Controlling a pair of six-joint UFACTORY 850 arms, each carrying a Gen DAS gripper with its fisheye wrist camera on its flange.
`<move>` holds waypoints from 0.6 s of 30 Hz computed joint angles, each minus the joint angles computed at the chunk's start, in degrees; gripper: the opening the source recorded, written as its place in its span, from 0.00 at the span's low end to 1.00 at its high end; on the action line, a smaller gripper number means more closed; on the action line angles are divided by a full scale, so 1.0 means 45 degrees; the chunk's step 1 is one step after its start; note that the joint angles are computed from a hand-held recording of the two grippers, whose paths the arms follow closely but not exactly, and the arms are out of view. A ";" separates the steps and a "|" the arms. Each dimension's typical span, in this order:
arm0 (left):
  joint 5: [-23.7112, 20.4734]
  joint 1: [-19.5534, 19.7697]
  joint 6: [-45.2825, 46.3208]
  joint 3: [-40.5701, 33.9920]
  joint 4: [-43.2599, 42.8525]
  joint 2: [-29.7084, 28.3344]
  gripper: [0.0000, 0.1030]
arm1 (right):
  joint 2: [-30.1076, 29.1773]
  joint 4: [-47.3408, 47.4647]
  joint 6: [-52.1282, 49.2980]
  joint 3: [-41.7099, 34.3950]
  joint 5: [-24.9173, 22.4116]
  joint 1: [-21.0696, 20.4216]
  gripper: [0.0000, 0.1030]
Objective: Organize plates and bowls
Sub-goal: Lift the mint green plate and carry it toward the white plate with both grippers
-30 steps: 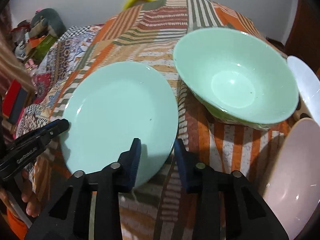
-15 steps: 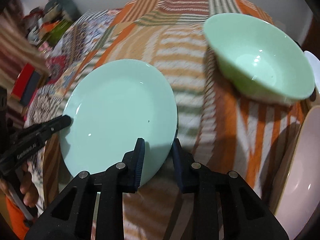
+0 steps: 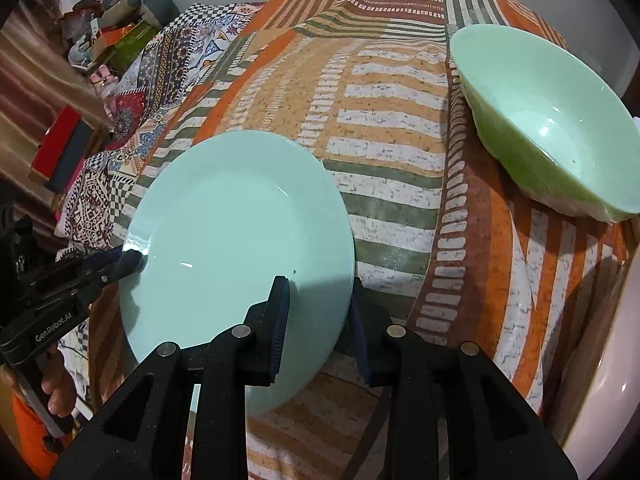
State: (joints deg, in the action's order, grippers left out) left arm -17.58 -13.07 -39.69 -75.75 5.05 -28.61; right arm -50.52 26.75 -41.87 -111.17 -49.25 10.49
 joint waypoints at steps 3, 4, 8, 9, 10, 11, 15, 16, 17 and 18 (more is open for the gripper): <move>-0.0185 -0.0227 -0.1035 0.0065 0.1090 0.0145 0.13 | 0.0232 -0.0033 -0.0135 0.0331 0.0180 -0.0033 0.22; -0.0229 -0.0290 -0.1265 0.0096 0.1330 0.0203 0.13 | 0.0320 -0.0015 -0.0234 0.0448 0.0207 -0.0060 0.22; -0.0328 -0.0646 -0.2690 0.0390 0.2644 0.0677 0.13 | 0.0849 0.0442 -0.0904 0.1166 0.0510 -0.0246 0.22; -0.0346 -0.0721 -0.2959 0.0452 0.2856 0.0791 0.13 | 0.0918 0.0573 -0.1037 0.1234 0.0541 -0.0289 0.22; -0.0369 -0.0811 -0.3259 0.0529 0.3098 0.0943 0.13 | 0.1140 0.0780 -0.1313 0.1502 0.0633 -0.0356 0.22; -0.0394 -0.0898 -0.3558 0.0596 0.3350 0.1086 0.13 | 0.1295 0.0916 -0.1493 0.1683 0.0674 -0.0407 0.22; -0.0474 -0.1358 -0.5004 0.0940 0.4476 0.1796 0.13 | 0.2156 0.1743 -0.2489 0.2652 0.0965 -0.0683 0.22; -0.0528 -0.1463 -0.5262 0.0984 0.4701 0.1920 0.13 | 0.2357 0.1966 -0.2722 0.2872 0.1010 -0.0752 0.22; -0.0613 -0.1590 -0.5519 0.1001 0.4919 0.2042 0.13 | 0.2652 0.2251 -0.3074 0.3198 0.1067 -0.0862 0.22; -0.0725 -0.1773 -0.5957 0.1064 0.5320 0.2232 0.13 | 0.2794 0.2417 -0.3263 0.3373 0.1142 -0.0900 0.22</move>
State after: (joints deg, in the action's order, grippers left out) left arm -20.84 -21.05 -66.49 -70.96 28.99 -18.57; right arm -37.95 37.62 -56.55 -96.00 -44.11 6.43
